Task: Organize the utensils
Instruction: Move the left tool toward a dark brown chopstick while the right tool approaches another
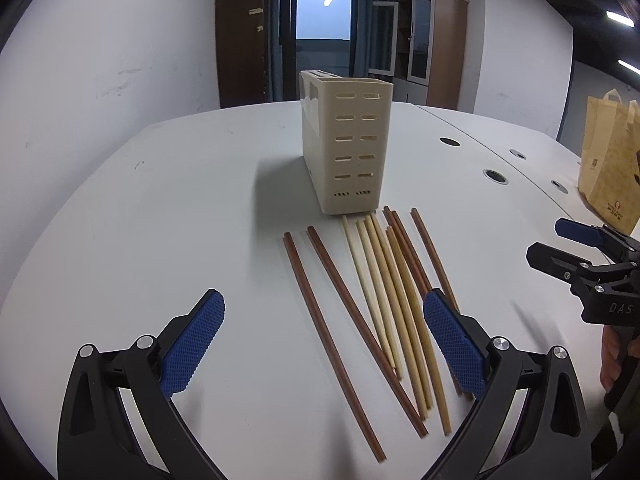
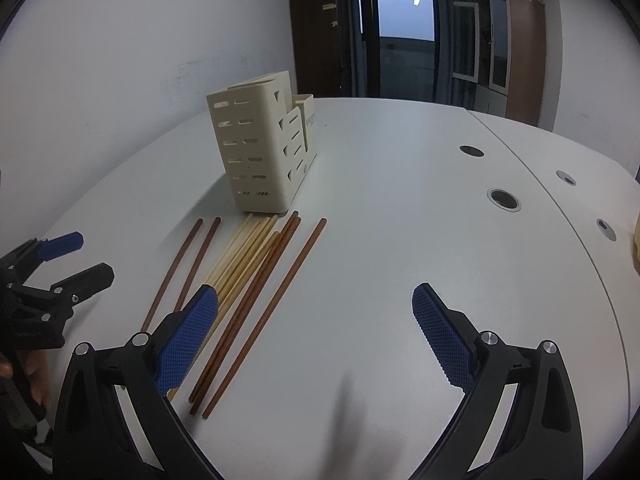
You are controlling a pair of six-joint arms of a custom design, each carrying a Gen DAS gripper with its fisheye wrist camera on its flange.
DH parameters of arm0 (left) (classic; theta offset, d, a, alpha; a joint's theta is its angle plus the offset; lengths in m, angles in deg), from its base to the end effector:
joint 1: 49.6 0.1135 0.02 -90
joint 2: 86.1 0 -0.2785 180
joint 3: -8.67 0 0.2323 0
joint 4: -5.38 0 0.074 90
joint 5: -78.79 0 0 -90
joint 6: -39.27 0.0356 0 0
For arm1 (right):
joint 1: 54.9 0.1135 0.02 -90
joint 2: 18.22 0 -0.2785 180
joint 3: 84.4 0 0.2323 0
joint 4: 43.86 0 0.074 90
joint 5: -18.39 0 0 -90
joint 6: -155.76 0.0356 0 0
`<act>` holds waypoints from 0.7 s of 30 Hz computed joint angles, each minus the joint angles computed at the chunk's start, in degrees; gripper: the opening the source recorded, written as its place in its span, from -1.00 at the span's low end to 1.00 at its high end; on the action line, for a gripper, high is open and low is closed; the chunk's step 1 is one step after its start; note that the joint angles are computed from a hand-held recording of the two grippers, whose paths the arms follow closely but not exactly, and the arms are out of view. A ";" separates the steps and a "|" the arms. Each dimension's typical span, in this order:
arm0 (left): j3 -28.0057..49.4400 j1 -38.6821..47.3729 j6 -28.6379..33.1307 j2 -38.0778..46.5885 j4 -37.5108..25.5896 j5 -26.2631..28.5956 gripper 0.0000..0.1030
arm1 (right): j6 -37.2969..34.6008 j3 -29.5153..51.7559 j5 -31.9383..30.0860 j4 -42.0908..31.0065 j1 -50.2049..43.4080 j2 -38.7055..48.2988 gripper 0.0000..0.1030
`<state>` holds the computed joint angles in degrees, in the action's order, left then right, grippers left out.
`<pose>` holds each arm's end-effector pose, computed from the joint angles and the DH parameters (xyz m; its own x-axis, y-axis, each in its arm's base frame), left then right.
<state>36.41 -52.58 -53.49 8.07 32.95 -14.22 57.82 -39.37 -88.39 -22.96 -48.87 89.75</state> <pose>0.2182 -0.0095 0.1096 -0.6264 -0.0155 -0.7794 -0.0191 0.9998 -0.0046 0.2892 0.0409 0.0992 -0.6162 -0.1981 -0.7623 -0.4028 0.9110 0.0889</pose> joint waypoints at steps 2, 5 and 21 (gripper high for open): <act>1.14 0.07 1.18 1.85 0.72 -1.15 0.88 | -0.72 2.40 1.00 -2.35 0.90 0.68 0.92; 2.99 0.89 2.43 3.68 0.05 -1.18 0.88 | -1.09 5.05 1.63 -4.10 1.56 1.71 0.92; 21.18 8.86 4.65 14.60 -17.17 6.56 0.80 | -0.66 30.77 2.87 -29.95 3.57 13.67 0.92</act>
